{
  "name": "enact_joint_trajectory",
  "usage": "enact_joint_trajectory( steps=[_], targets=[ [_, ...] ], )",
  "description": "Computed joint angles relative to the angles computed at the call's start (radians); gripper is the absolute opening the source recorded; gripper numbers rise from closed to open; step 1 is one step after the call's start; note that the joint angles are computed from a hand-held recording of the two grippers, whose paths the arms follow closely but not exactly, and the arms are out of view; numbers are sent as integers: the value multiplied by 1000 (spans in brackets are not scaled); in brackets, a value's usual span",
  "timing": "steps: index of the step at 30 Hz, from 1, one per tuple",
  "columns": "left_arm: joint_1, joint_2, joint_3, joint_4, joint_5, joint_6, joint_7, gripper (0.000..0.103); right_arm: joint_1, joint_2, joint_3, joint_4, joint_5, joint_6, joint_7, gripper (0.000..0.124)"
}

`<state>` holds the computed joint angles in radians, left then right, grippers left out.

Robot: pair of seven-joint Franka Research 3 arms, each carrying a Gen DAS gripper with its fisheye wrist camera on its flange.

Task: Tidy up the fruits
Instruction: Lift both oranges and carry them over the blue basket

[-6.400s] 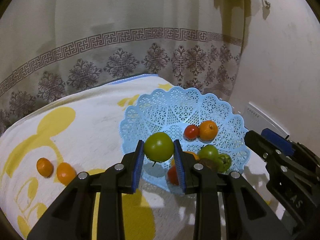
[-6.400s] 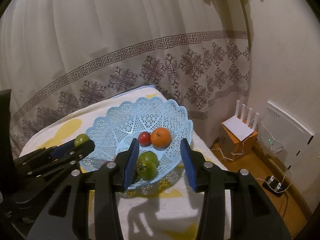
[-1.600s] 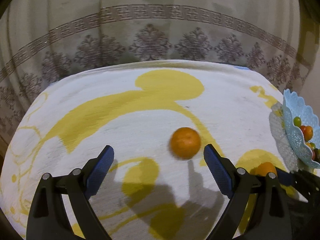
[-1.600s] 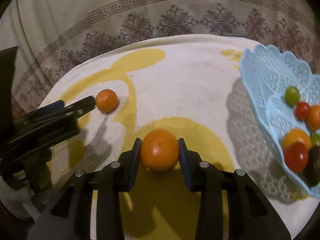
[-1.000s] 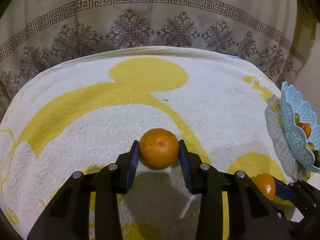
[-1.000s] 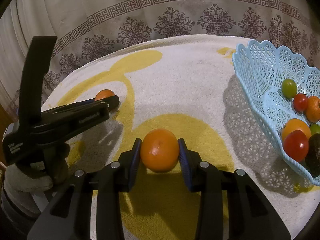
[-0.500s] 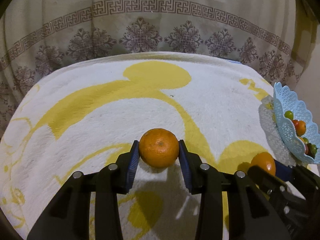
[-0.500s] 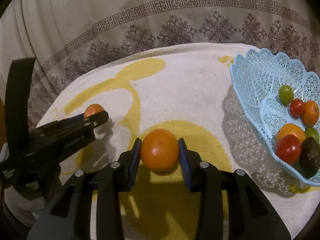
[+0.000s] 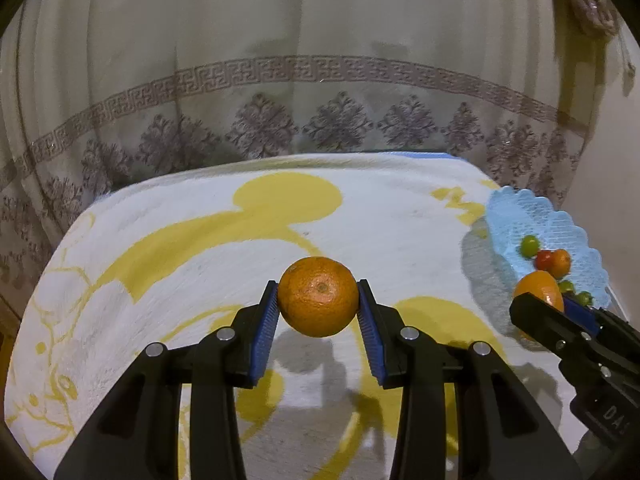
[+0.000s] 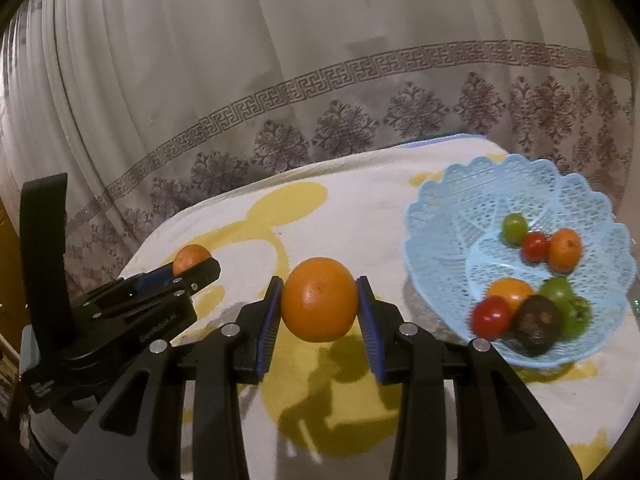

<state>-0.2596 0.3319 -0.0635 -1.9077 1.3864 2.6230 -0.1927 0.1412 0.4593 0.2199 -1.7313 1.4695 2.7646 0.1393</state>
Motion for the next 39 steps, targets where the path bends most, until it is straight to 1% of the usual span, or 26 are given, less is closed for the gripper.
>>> enact_joint_trajectory(
  steps=[9,16,22,26,28,31,39],
  targets=[
    [-44,29,-17,72,9,-22,40,39,-35,-39,-30,-14,90,17,-69,38],
    [-81,85,-9,159,-19,-13,106,40,-63,-38,-66,11,138,27,-57,38],
    [-114,149,7,246,-70,8,182,39,-86,6,-79,56,81,38,49,38],
    [-133,199,23,311,-113,32,234,40,-99,29,-66,74,41,48,79,38],
    [-146,223,34,344,-134,36,261,40,-100,45,-59,87,21,73,91,38],
    [-162,256,49,387,-168,42,305,40,-109,69,-51,106,-30,81,144,38],
    [-197,328,84,470,-260,42,399,40,-140,89,-12,118,-68,113,160,38]
  ],
)
